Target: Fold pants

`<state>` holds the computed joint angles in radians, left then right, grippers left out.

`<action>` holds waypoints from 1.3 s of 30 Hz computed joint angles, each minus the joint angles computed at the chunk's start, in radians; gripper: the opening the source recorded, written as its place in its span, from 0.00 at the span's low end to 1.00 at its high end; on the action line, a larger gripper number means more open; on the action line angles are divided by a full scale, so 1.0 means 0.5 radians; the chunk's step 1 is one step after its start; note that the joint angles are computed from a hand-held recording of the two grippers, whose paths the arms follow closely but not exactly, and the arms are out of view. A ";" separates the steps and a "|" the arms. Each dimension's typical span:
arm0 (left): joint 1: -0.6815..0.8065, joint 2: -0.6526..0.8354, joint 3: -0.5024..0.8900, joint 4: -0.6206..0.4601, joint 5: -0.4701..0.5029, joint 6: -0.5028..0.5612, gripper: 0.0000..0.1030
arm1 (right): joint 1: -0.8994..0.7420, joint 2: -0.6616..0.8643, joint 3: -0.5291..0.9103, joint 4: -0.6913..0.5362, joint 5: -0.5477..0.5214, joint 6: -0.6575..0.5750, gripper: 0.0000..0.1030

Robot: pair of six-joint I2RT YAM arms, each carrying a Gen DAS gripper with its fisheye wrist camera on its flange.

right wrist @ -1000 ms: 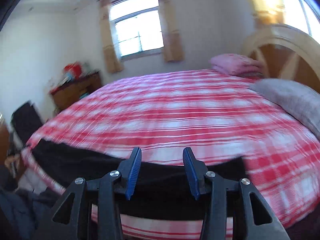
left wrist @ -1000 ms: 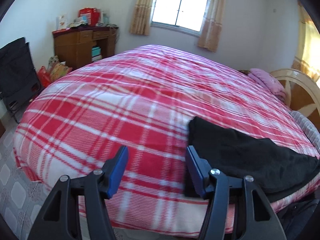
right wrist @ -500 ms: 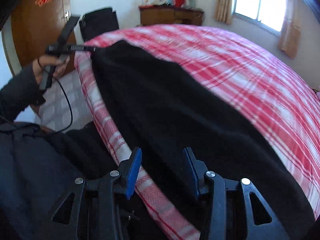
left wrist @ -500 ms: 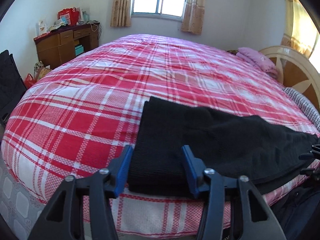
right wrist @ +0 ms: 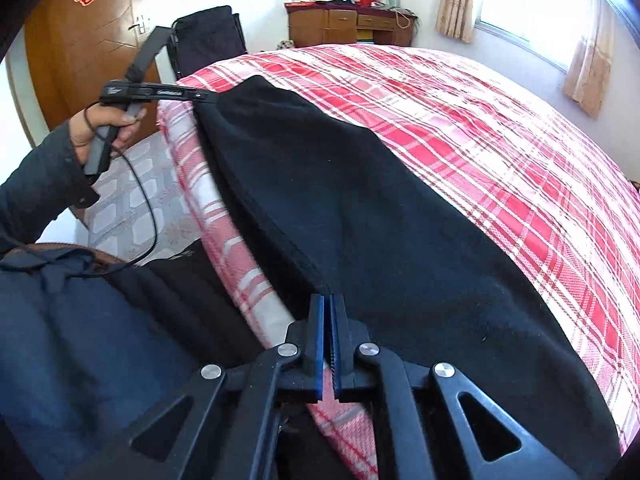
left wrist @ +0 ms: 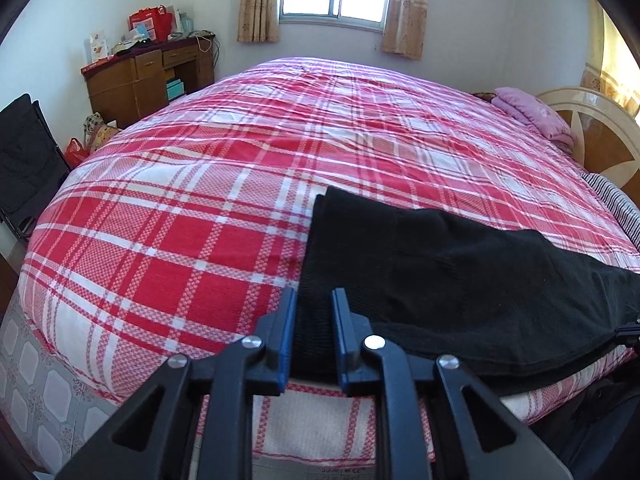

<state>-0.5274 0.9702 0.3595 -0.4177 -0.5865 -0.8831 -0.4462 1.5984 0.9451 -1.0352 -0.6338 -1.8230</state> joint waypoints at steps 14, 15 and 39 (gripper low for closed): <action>-0.002 -0.076 0.038 -0.133 0.024 0.000 0.18 | 0.108 0.022 -0.135 0.320 0.057 0.171 0.58; 0.001 -0.062 0.037 -0.119 0.032 0.001 0.18 | 0.118 0.023 -0.131 0.327 0.050 0.193 0.60; 0.067 -0.039 0.020 -0.102 0.096 0.012 0.18 | 0.184 -0.099 -0.112 0.195 0.099 0.170 0.03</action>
